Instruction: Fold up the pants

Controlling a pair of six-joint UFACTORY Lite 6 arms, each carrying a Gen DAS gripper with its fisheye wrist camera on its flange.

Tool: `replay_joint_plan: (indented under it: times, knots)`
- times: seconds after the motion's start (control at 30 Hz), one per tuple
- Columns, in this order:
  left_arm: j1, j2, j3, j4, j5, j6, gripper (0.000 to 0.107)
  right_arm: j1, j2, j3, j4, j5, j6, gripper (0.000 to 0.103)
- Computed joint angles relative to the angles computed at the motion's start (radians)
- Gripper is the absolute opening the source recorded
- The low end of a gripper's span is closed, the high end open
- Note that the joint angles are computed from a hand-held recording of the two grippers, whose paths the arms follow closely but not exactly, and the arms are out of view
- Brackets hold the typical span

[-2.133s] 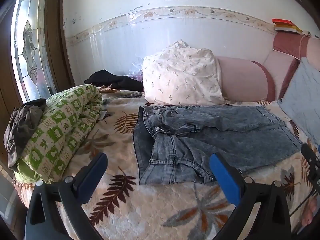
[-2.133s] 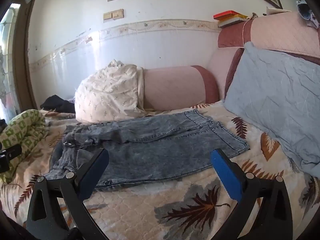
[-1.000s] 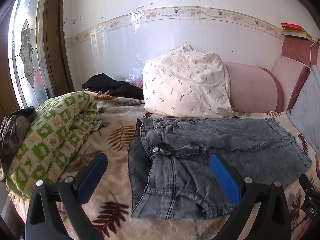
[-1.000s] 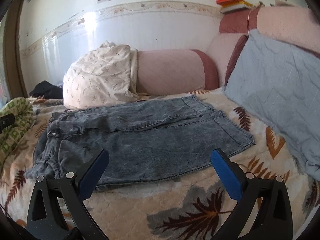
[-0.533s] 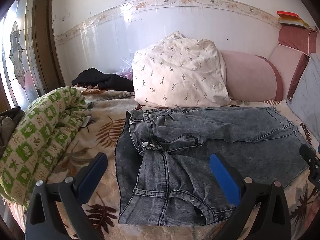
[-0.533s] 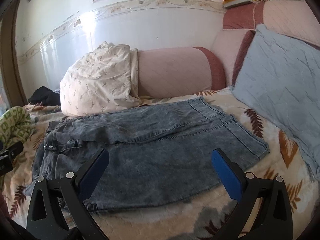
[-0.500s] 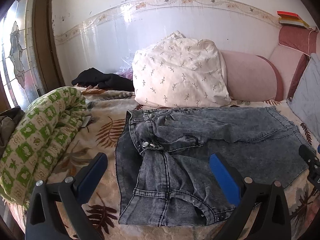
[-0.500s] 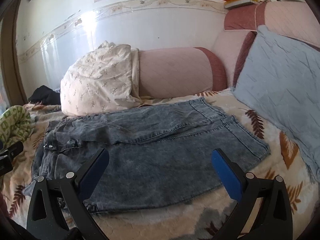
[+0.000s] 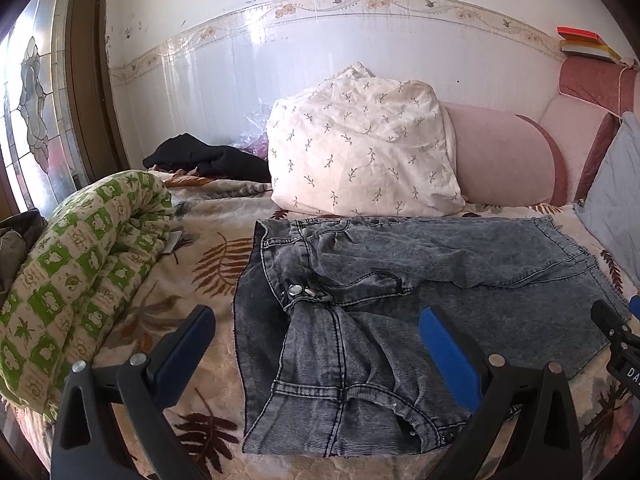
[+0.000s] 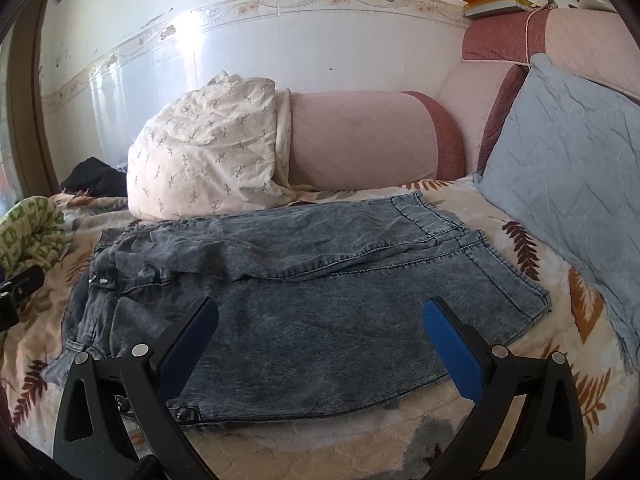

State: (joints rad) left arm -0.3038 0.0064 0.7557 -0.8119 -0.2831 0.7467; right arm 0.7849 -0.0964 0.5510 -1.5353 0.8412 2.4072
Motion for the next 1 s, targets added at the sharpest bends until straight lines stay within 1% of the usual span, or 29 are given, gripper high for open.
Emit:
replay_joint_plan:
  times: [0.23,0.4,0.5,0.63,0.8,0.9,1.0]
  knots:
    - [0.008,0.013,0.001,0.022,-0.008,-0.015,0.103,-0.006,0.001,-0.003,-0.003,-0.017,0.010,0.103]
    - [0.009,0.018,0.003,0.023,-0.011,-0.015,0.103,-0.032,-0.005,-0.007,-0.014,-0.054,0.010,0.103]
    - [0.017,0.038,0.013,0.046,-0.014,-0.030,0.103,-0.059,-0.008,-0.011,-0.018,-0.099,0.009,0.103]
    - [0.035,0.074,0.038,0.084,-0.011,-0.057,0.103,-0.116,-0.042,-0.043,-0.055,-0.187,0.050,0.103]
    - [0.054,0.111,0.071,0.112,-0.003,-0.074,0.103,-0.162,-0.047,-0.056,-0.058,-0.219,0.053,0.103]
    - [0.063,0.140,0.093,0.113,0.004,-0.064,0.103,-0.203,-0.060,-0.067,-0.074,-0.272,0.063,0.103]
    - [0.087,0.175,0.129,0.135,0.027,-0.071,0.103,-0.240,-0.071,-0.059,-0.030,-0.311,-0.019,0.103]
